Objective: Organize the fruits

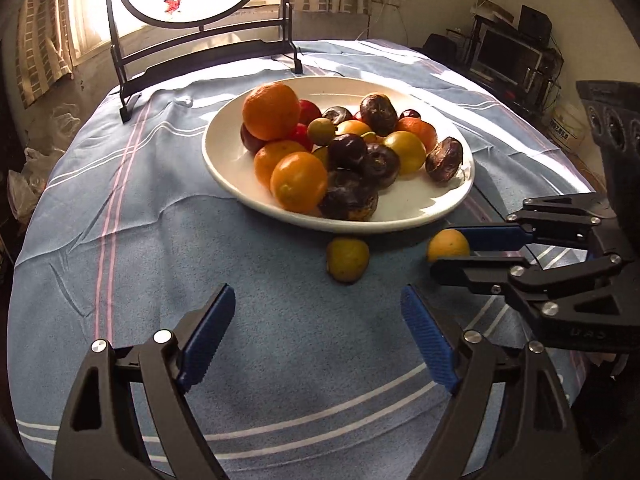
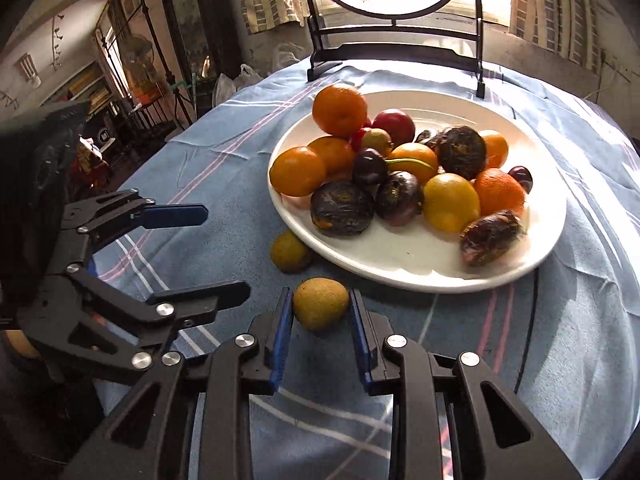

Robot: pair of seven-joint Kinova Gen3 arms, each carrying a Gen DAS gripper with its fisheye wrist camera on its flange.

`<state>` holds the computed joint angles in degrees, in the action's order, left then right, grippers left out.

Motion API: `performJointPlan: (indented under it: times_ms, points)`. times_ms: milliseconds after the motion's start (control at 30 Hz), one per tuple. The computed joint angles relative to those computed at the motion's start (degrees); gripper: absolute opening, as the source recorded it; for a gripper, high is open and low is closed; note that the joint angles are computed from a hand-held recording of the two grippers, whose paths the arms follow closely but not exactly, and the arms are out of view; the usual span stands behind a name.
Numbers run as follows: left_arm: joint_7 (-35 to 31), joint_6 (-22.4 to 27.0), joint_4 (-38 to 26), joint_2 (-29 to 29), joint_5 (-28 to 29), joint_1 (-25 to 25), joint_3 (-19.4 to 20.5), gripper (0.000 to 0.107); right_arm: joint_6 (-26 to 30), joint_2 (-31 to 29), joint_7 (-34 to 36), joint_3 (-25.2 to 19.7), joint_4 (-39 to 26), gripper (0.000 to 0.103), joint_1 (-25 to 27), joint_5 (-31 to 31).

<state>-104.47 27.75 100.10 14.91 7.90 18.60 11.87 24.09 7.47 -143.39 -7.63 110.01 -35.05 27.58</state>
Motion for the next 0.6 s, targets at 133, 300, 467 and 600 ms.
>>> performJointPlan:
  times_ms: [133, 300, 467, 600]
  points:
    - [3.2, 1.5, -3.6, 3.1, -4.0, 3.7, -1.2, 0.073, -3.5, -6.3, -6.5, 0.2, 7.0, 0.028, 2.0, 2.6]
    - [2.9, 5.1, -7.6, 6.1, -3.0, 3.1, -0.7, 0.034, -5.7, -10.0, -8.4, -2.4, 11.6, 0.028, 6.4, 2.8]
    - [2.9, 2.5, -4.7, 4.0, -2.6, 2.8, -0.5, 0.026, -7.1, -11.3, -8.2, -5.5, 13.1, 0.028, 10.2, 2.6]
    - [-2.8, -0.6, 0.0, -0.5, 3.2, -1.5, 3.2, 0.026, -9.2, -12.1, -5.2, -6.8, 12.8, 0.028, 12.3, 0.7]
